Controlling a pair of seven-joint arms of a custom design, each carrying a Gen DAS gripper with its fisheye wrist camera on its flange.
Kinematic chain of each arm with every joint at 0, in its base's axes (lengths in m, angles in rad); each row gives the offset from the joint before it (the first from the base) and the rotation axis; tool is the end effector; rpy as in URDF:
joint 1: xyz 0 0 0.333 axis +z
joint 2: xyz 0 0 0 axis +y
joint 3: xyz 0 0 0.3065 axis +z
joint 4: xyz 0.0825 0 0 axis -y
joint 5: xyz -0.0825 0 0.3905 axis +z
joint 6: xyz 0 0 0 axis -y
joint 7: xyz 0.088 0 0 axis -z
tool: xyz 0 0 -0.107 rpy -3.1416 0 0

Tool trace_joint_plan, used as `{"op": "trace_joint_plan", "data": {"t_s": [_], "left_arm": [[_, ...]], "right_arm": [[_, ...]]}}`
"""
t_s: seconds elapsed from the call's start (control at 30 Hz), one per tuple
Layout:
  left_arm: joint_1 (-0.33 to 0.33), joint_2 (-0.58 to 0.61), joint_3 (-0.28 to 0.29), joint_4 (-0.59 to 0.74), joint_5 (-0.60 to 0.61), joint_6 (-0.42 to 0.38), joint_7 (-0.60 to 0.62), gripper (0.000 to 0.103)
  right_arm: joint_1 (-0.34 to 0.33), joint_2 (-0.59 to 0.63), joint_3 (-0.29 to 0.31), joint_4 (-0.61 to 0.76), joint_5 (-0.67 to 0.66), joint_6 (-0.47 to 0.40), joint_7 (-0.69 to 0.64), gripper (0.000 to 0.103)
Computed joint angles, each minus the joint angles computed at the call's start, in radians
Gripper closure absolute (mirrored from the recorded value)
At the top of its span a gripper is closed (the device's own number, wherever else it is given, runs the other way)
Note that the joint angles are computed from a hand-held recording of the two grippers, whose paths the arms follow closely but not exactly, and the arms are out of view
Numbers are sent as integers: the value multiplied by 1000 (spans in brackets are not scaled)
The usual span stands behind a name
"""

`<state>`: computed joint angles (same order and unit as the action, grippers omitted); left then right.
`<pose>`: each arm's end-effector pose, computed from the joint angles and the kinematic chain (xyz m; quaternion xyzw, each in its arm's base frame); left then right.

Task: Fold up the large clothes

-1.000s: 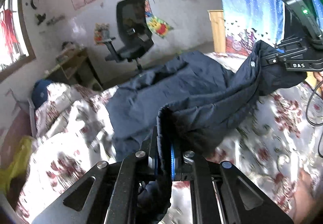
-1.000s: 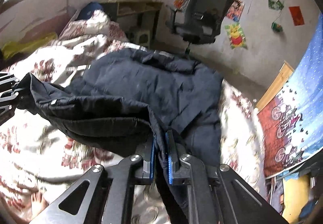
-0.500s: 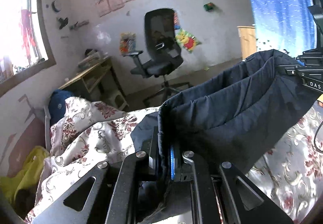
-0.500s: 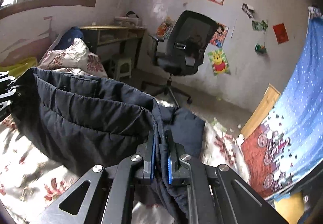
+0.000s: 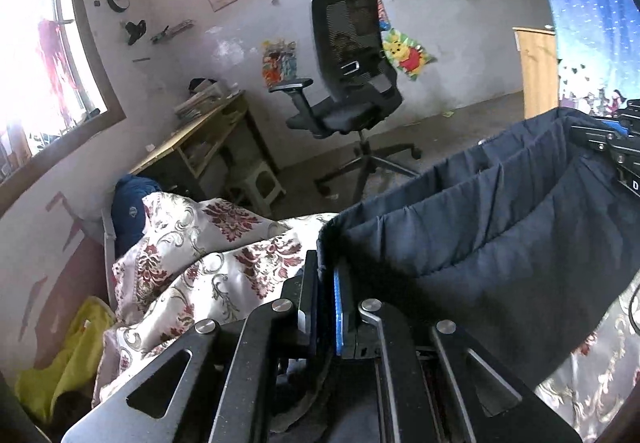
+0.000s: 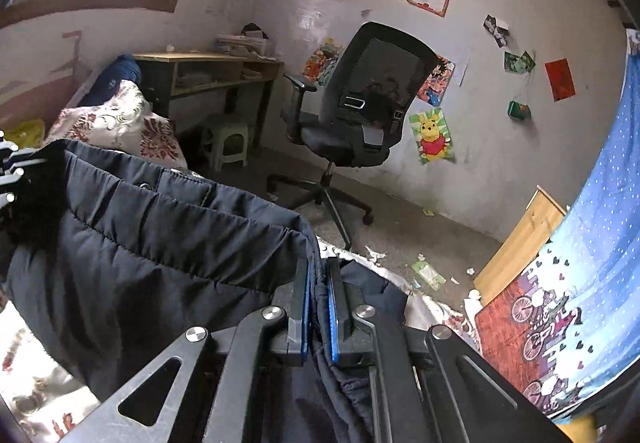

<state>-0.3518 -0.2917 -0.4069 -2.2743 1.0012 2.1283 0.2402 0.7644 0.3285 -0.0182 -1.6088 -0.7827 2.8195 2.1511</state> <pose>0.3787 -0.3211 0.4872 -0.6403 0.6051 -0.1569 0.4463 0.4923 0.5052 0.5199 -0.8164 0.3279 -0.3120 0.3587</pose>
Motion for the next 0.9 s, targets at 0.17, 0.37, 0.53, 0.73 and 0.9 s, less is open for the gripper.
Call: {"op": "trace_joint_plan", "data": {"t_s": [0.17, 0.37, 0.53, 0.73, 0.9], "left_arm": [[14, 33, 9, 15, 24, -17, 5, 99], [22, 57, 29, 22, 41, -2, -40, 99], [28, 72, 41, 34, 44, 12, -56, 99], [42, 104, 60, 39, 51, 46, -60, 99], [51, 153, 75, 64, 78, 78, -33, 99]], "right_arm": [[6, 71, -13, 76, 35, 18, -2, 96], [20, 121, -45, 115, 85, 64, -55, 96], [23, 170, -57, 162, 177, 94, -118, 96], [24, 244, -60, 234, 308, 105, -219, 97], [26, 337, -63, 357, 415, 107, -281, 100]]}}
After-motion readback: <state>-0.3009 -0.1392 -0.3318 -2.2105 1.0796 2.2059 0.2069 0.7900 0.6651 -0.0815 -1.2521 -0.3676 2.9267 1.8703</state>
